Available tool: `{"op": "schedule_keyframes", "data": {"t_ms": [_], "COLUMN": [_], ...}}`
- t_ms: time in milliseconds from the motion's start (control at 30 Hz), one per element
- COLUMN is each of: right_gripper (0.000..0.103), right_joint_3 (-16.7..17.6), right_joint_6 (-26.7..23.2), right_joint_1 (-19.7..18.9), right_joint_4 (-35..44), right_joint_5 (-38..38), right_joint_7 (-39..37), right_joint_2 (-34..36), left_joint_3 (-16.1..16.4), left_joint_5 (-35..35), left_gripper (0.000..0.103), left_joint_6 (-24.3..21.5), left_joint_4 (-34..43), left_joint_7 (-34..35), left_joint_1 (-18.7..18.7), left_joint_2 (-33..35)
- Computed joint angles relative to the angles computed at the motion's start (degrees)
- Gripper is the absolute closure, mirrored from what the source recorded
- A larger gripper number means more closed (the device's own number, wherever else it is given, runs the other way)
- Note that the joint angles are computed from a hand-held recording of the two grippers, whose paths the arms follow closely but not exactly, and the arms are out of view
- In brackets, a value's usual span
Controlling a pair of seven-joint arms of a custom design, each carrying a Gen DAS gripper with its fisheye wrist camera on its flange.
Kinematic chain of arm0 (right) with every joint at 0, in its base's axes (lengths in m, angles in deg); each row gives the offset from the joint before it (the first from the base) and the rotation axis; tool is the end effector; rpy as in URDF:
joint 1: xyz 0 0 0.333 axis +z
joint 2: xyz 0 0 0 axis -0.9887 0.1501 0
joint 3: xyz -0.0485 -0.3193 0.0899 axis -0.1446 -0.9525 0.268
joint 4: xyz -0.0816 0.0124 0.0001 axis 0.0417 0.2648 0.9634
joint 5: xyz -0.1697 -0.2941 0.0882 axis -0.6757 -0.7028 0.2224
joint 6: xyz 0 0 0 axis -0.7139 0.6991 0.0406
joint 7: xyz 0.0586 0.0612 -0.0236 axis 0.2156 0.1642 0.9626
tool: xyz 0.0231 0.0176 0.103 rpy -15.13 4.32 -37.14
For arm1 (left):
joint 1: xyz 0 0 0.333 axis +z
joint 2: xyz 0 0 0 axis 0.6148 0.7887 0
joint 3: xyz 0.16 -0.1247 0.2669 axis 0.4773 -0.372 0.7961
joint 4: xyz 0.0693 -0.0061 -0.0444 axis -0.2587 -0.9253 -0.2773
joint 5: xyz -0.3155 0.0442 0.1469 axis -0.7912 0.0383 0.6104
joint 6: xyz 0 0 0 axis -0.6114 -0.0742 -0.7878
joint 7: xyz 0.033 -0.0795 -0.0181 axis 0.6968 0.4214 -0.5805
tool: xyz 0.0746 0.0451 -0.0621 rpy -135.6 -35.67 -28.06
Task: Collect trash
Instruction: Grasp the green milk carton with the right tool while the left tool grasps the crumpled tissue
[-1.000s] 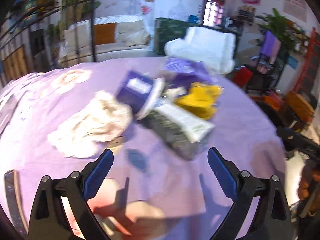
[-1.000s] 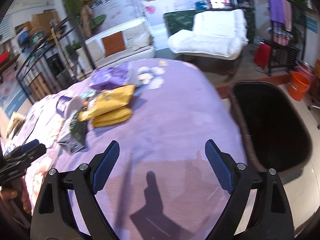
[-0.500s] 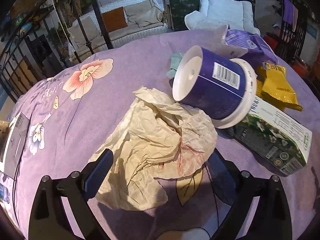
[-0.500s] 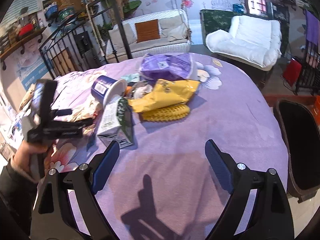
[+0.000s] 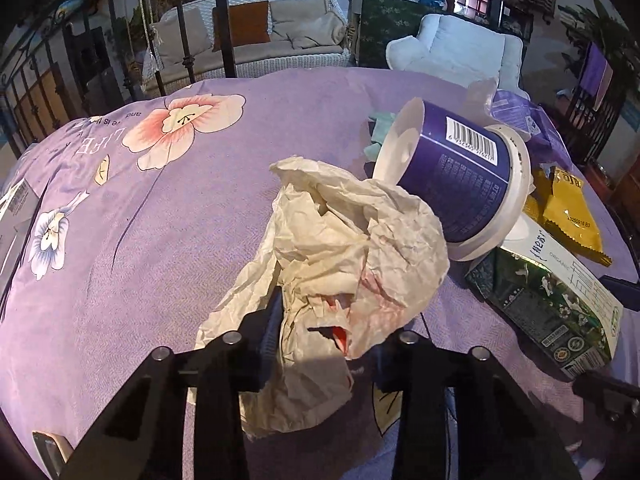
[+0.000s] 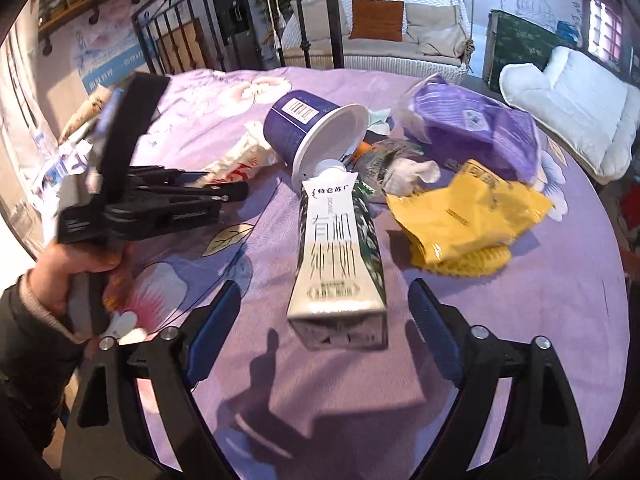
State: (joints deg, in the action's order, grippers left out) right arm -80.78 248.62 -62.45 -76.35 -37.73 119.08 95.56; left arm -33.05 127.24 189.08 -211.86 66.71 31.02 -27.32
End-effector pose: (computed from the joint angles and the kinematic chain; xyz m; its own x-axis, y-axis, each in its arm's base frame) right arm 0.5740 0.2580 0.3930 0.7139 -0.6947 -0.0882 -0.5945 -0.5346 -0.6006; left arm 0.5128 -0.1602 0.3768 0.2387 -0.9711 0.0068 -0.7711 -0.1937 -0.6066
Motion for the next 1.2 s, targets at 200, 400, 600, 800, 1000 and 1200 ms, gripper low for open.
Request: {"op": "schedule_keyframes", "data": {"t_ms": [200,400,600,800,1000,1200], "right_gripper": [0.053,0.054,0.054,0.054,0.054,0.054], "right_joint_3": [-0.93,2.71,3.59,1.48,-1.43,-4.16], "right_joint_6": [-1.14,-1.51,-3.24,-4.09,-6.85,-5.71], "right_joint_1": [0.81,-2.41,-4.09,-3.54,-4.29,-5.34], "right_joint_4": [2.62,-1.33,-6.13,-10.07,-13.81,-16.2], "right_joint_5": [-3.27,4.68,16.63,25.76,33.69,41.99], "right_joint_7": [3.82,-3.75,-13.56,-21.27,-27.75,-33.91], "right_joint_2": [2.54,-0.66,-5.28,-8.95,-12.98,-16.2], "left_joint_3": [0.29,-1.29,-3.69,-5.47,-6.51,-6.98], "left_joint_5": [6.0,13.92,20.11,24.34,27.02,30.16], "left_gripper": [0.083,0.084,0.084,0.084,0.084,0.084], "left_joint_6": [0.49,-1.28,-3.07,-4.01,-3.47,-1.1], "left_joint_4": [-0.83,-3.01,-4.96,-4.8,-2.27,2.6], "left_joint_7": [-8.52,-19.66,-28.75,-35.34,-37.56,-38.04], "left_joint_1": [-0.81,-1.58,-2.54,-3.76,-5.47,-7.31], "left_joint_2": [-1.66,-4.72,-7.69,-8.79,-7.55,-3.81]}}
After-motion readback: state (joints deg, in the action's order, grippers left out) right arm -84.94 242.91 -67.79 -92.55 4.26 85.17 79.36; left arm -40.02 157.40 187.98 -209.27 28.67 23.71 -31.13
